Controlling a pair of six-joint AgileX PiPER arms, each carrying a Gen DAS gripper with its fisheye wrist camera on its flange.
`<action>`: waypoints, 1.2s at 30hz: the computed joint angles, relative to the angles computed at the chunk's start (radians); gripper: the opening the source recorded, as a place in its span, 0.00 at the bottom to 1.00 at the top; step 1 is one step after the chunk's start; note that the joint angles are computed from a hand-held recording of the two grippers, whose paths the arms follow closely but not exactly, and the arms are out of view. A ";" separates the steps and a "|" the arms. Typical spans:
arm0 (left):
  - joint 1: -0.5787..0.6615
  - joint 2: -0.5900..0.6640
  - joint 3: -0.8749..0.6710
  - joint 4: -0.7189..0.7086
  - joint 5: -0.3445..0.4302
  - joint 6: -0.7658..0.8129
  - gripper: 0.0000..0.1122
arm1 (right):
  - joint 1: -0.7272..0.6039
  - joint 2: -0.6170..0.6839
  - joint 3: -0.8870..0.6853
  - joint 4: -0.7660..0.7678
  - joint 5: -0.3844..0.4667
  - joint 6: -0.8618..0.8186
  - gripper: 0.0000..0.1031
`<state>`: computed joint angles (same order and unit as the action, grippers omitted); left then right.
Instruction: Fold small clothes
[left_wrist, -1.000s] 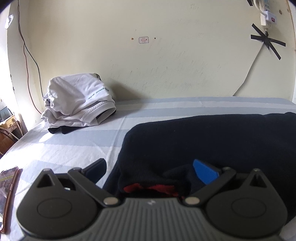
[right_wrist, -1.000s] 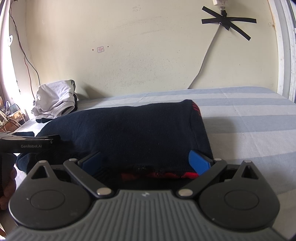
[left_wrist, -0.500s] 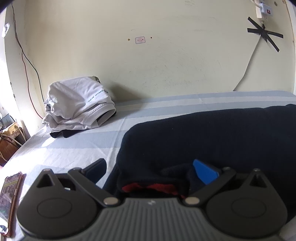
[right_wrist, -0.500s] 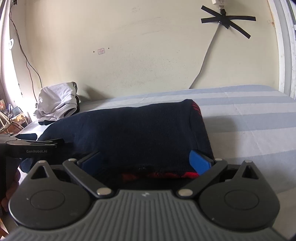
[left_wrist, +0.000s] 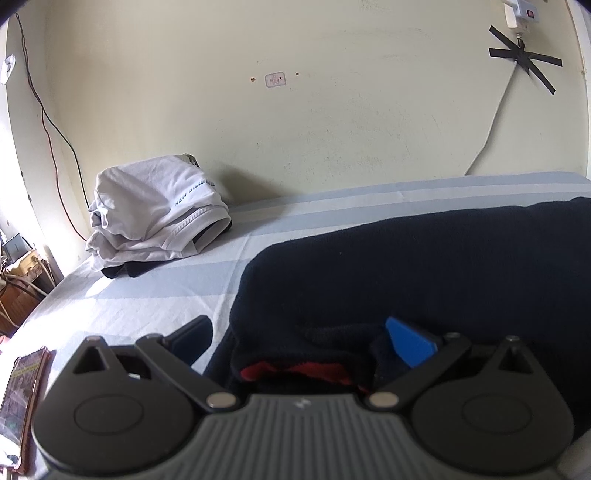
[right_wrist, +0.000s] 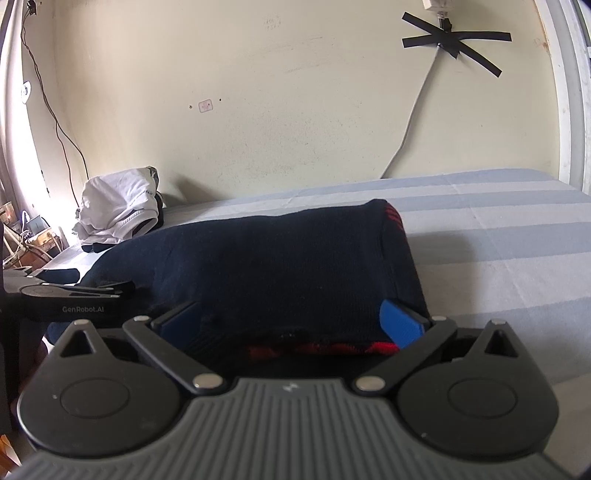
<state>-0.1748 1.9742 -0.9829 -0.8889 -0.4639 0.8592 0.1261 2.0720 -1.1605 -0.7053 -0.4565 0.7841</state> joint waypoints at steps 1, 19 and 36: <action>0.001 0.000 -0.002 0.000 0.002 0.001 0.92 | 0.000 -0.001 0.001 0.000 0.000 0.000 1.00; 0.008 0.000 -0.008 -0.003 0.022 0.016 0.92 | 0.003 0.001 0.004 0.017 -0.001 -0.014 1.00; 0.021 -0.009 -0.008 0.014 0.053 -0.004 0.92 | 0.003 0.000 0.008 0.025 -0.004 -0.021 1.00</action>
